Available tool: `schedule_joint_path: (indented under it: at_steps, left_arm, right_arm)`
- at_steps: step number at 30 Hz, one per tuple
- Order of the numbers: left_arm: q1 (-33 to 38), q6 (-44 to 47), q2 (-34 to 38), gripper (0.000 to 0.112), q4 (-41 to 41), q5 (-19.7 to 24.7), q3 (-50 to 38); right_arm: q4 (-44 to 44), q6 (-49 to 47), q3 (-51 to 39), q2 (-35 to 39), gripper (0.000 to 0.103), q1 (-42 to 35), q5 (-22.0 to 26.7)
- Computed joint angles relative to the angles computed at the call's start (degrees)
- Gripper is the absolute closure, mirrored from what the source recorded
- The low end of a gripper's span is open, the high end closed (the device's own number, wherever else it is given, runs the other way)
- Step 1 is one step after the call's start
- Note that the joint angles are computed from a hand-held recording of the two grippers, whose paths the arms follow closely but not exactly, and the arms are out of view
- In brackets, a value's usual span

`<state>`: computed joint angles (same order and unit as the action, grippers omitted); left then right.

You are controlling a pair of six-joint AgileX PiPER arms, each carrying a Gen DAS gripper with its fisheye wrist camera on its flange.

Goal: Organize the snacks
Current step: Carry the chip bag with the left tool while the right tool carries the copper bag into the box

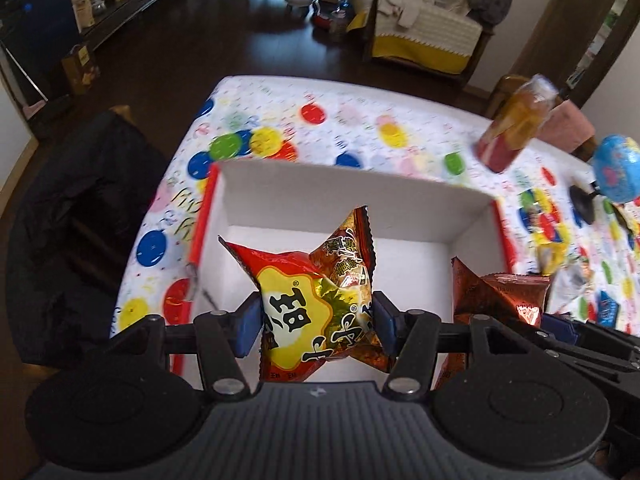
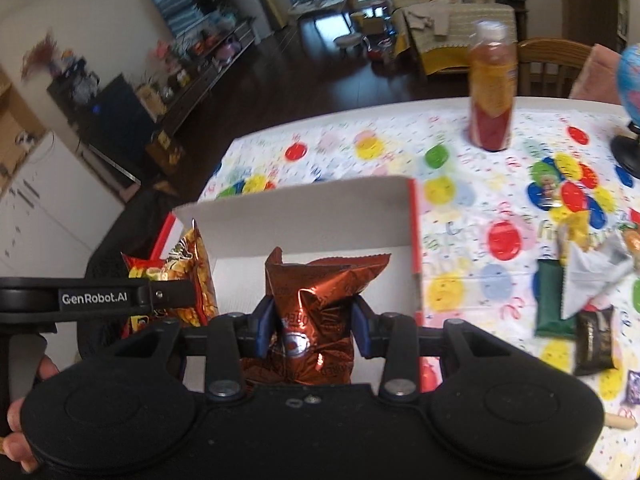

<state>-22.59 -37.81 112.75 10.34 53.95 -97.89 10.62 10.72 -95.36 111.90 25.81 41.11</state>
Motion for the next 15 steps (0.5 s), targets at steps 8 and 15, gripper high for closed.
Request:
schedule_joint_path:
  at_steps: [8,15]
  left_arm:
    - [1.38,2.46,3.27,0.055,-1.64,-1.32,1.95]
    - [1.32,3.12,5.43,0.055,-1.78,-2.46,2.69]
  right_arm:
    - [-2.19,0.25,-6.67,7.56,0.065,1.88,3.74]
    - [-3.31,0.37,-8.16,10.68,0.065,2.39,4.29]
